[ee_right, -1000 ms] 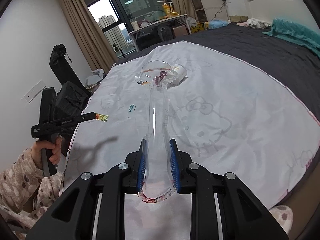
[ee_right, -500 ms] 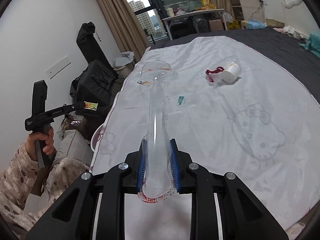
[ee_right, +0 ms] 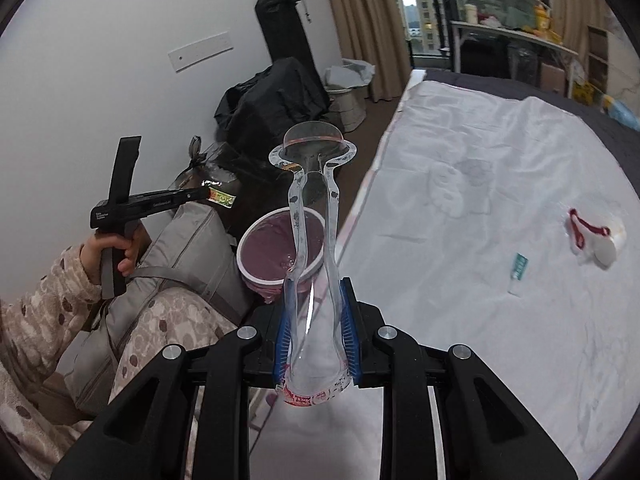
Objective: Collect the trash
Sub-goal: 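Carry the bottle and snack packet over the wastebasket with both tools, then open both tools to drop the bottle and packet into the wastebasket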
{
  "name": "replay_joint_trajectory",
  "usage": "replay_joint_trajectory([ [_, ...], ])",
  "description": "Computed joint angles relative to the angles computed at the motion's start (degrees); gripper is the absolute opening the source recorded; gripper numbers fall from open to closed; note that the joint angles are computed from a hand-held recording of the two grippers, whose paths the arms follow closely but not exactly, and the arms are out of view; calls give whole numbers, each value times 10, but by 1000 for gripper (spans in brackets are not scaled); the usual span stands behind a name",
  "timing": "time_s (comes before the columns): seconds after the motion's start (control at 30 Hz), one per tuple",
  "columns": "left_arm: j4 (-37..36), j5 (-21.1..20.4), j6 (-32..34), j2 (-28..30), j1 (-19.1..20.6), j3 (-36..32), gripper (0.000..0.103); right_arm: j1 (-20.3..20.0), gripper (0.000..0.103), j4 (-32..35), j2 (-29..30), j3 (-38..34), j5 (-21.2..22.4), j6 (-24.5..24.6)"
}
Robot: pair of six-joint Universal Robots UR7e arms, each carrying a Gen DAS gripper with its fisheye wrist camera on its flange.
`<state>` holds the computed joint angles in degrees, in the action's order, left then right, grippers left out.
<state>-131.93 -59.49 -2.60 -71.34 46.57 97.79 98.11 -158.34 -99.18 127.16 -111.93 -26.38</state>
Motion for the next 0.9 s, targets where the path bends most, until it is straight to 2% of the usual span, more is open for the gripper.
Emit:
replay_joint_trajectory([
  [0.2, -10, 9, 26, 3, 47, -11, 0, 24, 21, 16, 139, -89, -7, -21],
  [0.4, -10, 6, 59, 16, 88, -28, 0, 27, 21, 42, 253, -183, -6, -62],
  [0.57, 2, -10, 94, 52, 127, -64, 0, 24, 21, 65, 326, -257, -20, -89],
  [0.7, 10, -27, 117, 93, 154, -98, 0, 13, 21, 99, 373, -309, -14, -97],
  [0.8, 13, -23, 133, 121, 165, -113, 0, 10, 21, 108, 407, -336, -29, -115],
  [0.9, 27, -19, 118, 141, 175, -128, 2, 2, 21, 126, 437, -363, -32, -108],
])
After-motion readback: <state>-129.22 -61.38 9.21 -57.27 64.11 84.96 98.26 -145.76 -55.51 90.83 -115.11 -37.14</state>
